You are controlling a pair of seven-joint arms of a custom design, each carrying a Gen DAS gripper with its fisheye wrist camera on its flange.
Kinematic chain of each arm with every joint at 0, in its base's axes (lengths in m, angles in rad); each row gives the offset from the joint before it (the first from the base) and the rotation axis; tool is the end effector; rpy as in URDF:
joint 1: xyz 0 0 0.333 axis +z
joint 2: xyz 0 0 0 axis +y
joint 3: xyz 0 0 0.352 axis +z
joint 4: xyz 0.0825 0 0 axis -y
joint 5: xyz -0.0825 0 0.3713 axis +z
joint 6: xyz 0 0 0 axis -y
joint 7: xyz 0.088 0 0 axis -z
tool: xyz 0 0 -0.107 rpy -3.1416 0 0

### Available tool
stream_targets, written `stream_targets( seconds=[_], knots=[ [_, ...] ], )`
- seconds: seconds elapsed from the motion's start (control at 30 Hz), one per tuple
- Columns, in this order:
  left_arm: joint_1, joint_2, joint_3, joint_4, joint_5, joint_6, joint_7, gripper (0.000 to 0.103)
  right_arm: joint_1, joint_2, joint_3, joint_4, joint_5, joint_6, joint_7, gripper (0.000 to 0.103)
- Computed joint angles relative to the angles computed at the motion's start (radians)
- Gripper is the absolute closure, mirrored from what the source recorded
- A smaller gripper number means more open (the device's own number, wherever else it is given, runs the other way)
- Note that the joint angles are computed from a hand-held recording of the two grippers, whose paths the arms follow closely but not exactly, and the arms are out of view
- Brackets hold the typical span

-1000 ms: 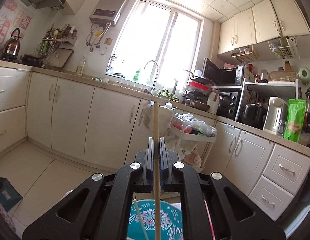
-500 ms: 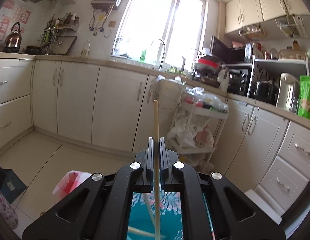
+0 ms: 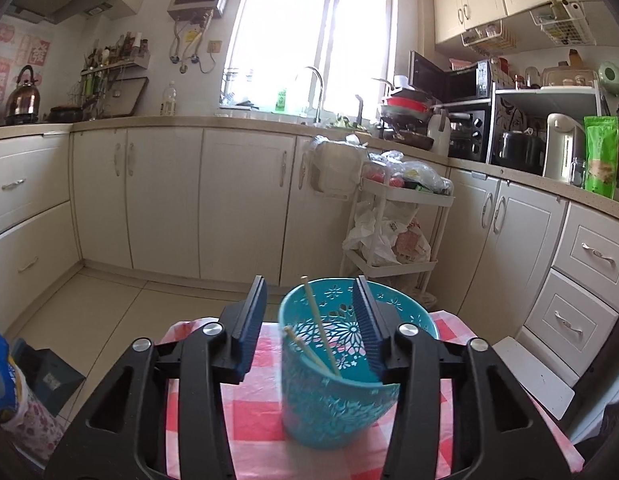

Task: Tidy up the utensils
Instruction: 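Drop the chopstick into the blue bin by opening the right gripper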

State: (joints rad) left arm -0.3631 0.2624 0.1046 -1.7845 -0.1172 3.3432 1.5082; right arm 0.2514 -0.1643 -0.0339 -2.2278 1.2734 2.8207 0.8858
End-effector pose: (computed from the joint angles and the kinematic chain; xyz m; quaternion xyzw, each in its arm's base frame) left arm 0.6435 -0.1674 0.6109 -0.5384 0.5876 -0.4989 0.3406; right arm 0.5093 0.0629 0.5422 -0.5555 0.6751 -0.0502 0.4828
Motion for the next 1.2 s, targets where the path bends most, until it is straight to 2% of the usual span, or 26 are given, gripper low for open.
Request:
stream_targets(
  seconds=[0.1,0.13,0.2,0.23,0.33,0.43,0.53,0.6,0.67,0.73,0.83,0.93,1.07,1.2],
  knots=[
    [-0.138,-0.071,0.147,-0.128,-0.116,0.081,0.052,0.044,0.006,0.005,0.0,0.037,0.036,0.014,-0.036,0.097],
    [-0.195,-0.093,0.198,-0.174,-0.188,0.106,0.102,0.044,0.007,0.007,0.002,0.053,0.044,0.019,-0.044,0.097],
    [-0.277,-0.115,0.264,-0.225,-0.328,0.131,0.215,0.044,0.011,0.02,0.005,0.094,0.072,0.03,-0.077,0.097],
    [-0.309,-0.125,0.287,-0.253,-0.399,0.143,0.27,0.044,0.011,0.029,0.008,0.116,0.082,0.035,-0.087,0.097],
    [-0.349,-0.137,0.306,-0.312,-0.56,0.182,0.378,0.044,0.011,0.072,0.019,0.21,0.111,0.053,-0.131,0.097],
    [-0.319,-0.137,0.273,-0.344,-0.603,0.186,0.385,0.044,0.009,0.151,0.041,0.36,0.159,0.101,-0.212,0.097],
    [-0.255,-0.133,0.216,-0.359,-0.555,0.196,0.344,0.044,0.003,0.266,0.081,0.55,0.177,0.19,-0.283,0.097],
    [-0.212,-0.134,0.177,-0.364,-0.515,0.204,0.315,0.044,0.0,0.37,0.103,0.698,0.109,0.25,-0.251,0.097],
    [-0.174,-0.131,0.142,-0.363,-0.49,0.201,0.296,0.044,0.017,0.466,0.094,0.82,-0.017,0.298,-0.158,0.097],
    [-0.132,-0.133,0.106,-0.369,-0.463,0.196,0.27,0.044,0.071,0.549,0.016,0.908,-0.191,0.306,0.024,0.097],
    [-0.079,-0.132,0.055,-0.37,-0.441,0.203,0.242,0.044,0.174,0.647,-0.178,0.992,-0.446,0.226,0.324,0.097],
    [-0.028,-0.134,0.006,-0.373,-0.42,0.21,0.219,0.043,0.196,0.66,-0.232,0.982,-0.562,0.146,0.411,0.097],
    [0.028,-0.136,-0.05,-0.374,-0.413,0.21,0.213,0.041,0.169,0.602,-0.172,0.861,-0.623,0.148,0.372,0.097],
    [0.037,-0.14,-0.079,-0.364,-0.489,0.205,0.298,0.04,0.115,0.527,-0.086,0.737,-0.645,0.15,0.331,0.097]
  ],
)
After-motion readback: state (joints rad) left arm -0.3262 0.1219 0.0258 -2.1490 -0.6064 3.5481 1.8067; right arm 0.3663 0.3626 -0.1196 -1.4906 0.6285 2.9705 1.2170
